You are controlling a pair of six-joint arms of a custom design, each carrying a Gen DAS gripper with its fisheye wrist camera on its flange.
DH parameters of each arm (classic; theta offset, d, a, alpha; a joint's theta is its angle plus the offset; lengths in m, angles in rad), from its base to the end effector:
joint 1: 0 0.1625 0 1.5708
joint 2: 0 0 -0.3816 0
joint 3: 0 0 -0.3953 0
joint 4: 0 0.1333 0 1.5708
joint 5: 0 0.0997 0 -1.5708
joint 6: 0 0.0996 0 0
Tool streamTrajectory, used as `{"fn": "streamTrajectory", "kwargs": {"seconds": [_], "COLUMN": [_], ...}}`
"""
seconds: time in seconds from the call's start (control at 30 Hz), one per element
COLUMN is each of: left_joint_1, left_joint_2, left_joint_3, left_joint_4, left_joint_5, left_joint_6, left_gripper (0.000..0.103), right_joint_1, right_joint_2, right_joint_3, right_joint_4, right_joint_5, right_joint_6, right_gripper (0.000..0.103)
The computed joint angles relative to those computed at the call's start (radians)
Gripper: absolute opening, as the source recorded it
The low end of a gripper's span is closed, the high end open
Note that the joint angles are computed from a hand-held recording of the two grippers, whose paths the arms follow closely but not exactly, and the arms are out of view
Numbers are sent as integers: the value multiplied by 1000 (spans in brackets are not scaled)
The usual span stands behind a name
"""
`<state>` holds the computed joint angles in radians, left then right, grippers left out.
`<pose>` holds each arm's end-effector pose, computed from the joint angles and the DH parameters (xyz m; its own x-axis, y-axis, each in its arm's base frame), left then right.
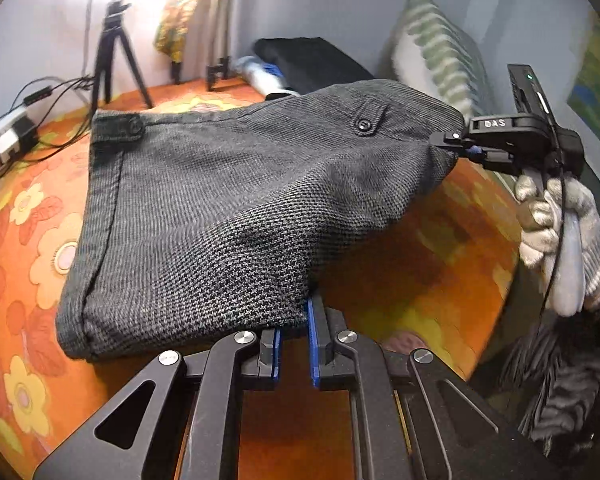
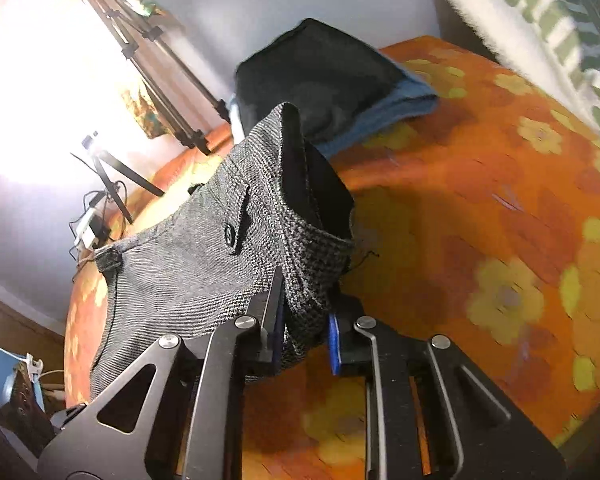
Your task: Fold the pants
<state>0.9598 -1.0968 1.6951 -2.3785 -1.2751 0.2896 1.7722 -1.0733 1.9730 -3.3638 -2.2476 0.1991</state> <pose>-0.2217 -0.5994 0.2069 -0.6240 0.7072 -0.3325 0.7715 0.6253 -0.1178 0.1797 -0.5256 0.2173 -0.8692 0.4373 0.2307 0.0475 0.5383 -0.8414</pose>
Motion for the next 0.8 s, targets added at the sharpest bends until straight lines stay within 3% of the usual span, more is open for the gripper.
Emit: {"fn": "streamTrajectory", "kwargs": {"seconds": [0.13,0.2,0.3,0.37,0.4,0.47,0.53,0.63,0.8], "left_joint_1": [-21,-27,-24,-13,-7,10,27,47,65], "left_joint_2": [-19,-41,-99,-135,-144,-146,-142,-127,-97], "left_joint_3": [18,31,67,86,90,83,72,47,10], "left_joint_4": [72,94,90,70,59,48,41,42,1], "left_joint_5": [4,5,0,14,24,44,59,68,74], "left_joint_6": [-20,-29,-54,-83,-98,-136,-194,-279,-340], "left_gripper": [12,15,18,20,24,26,27,35,45], "right_joint_1": [-18,-52,-83,-66,-45,-12,17,51,108], "right_joint_2": [-39,-68,-106,-106,-96,-84,-77,-59,68], "right_joint_3": [66,84,120,132,130,123,104,44,-162], "right_joint_4": [-16,54,77,24,-24,-110,-158,-114,86], "right_joint_5": [-37,13,30,-34,-89,-124,-87,35,161], "right_joint_6": [2,19,36,-1,-46,-141,-218,-330,-487], "right_gripper": [17,19,38,42,42,42,42,42,47]}}
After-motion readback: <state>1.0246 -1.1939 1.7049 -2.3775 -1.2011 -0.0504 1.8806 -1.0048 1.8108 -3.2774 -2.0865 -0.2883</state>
